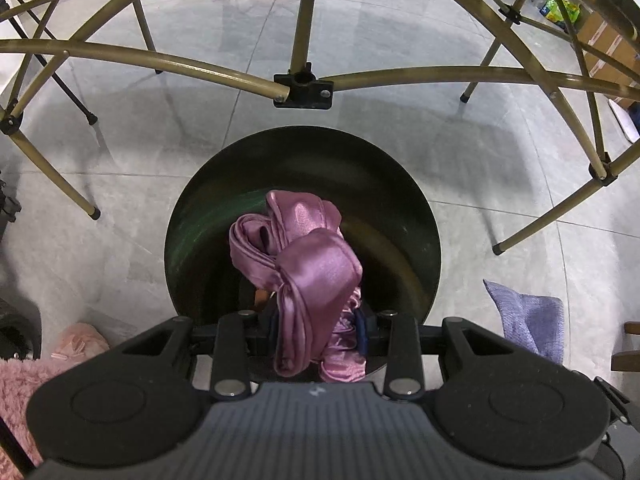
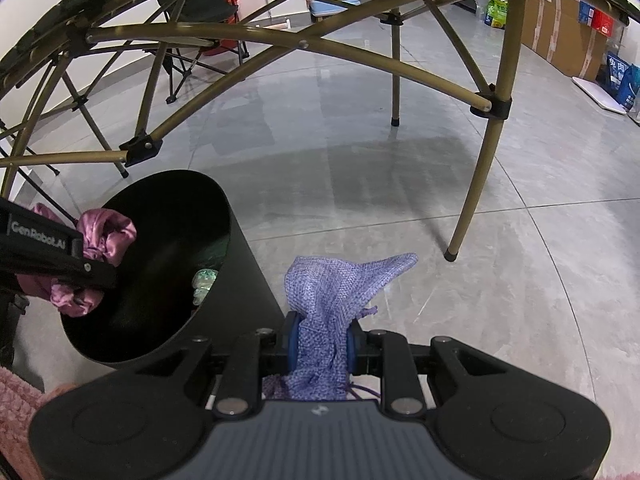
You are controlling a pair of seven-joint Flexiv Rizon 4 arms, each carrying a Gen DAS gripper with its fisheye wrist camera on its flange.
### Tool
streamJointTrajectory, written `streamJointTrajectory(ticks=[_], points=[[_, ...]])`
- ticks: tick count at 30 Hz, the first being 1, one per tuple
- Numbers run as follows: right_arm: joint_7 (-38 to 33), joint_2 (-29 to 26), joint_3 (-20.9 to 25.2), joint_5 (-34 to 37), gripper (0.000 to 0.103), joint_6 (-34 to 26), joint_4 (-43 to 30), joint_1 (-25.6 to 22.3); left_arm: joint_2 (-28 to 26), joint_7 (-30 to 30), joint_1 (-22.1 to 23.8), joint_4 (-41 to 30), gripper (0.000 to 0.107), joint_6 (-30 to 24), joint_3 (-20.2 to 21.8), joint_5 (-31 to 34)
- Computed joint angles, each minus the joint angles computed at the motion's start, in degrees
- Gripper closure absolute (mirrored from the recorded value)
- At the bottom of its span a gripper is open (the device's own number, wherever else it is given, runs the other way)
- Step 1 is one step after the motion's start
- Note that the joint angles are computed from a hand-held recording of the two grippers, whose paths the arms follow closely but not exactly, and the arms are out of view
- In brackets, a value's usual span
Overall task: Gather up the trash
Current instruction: 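Open the left tool to drop the pink scrunchie into the bin, then move the right tool over the bin and open it to drop the knit bag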
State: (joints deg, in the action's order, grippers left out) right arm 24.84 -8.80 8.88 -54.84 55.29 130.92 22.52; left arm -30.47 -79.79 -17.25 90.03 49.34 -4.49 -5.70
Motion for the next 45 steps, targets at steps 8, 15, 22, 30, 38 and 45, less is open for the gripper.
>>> streamJointTrajectory(ticks=[8,15,22,30,38,45], points=[[0.3,0.2,0.1,0.2,0.082,-0.5,0.0,0.1,0.1,-1.6,-1.1,0.3,0.041,2.7,1.3,3.1],[0.3,0.3,0.2,0.1,0.081,-0.9,0.1,0.1,0.2,-4.7,-1.8,0.0,0.004,3.9,2.5,5.3],[-0.4,0.2,0.3,0.8,0.081,-1.3,-0.2,0.2,0.3,-4.3,-1.4,0.1,0.004,3.4,2.1,5.8],[-1.2,0.0,0.4,1.6,0.081,-2.1,-0.6,0.5,1.1,-3.2,-0.8,1.2,0.004,4.1,1.7,5.5],[-1.2,0.0,0.4,0.9,0.081,-3.1,-1.4,0.9,2.8,-0.7,0.7,3.9,0.004,6.4,0.9,3.4],[-1.4,-0.3,0.3,-0.4,0.081,-3.9,-3.0,1.2,4.1,1.0,1.9,5.7,0.004,8.5,0.9,1.8]])
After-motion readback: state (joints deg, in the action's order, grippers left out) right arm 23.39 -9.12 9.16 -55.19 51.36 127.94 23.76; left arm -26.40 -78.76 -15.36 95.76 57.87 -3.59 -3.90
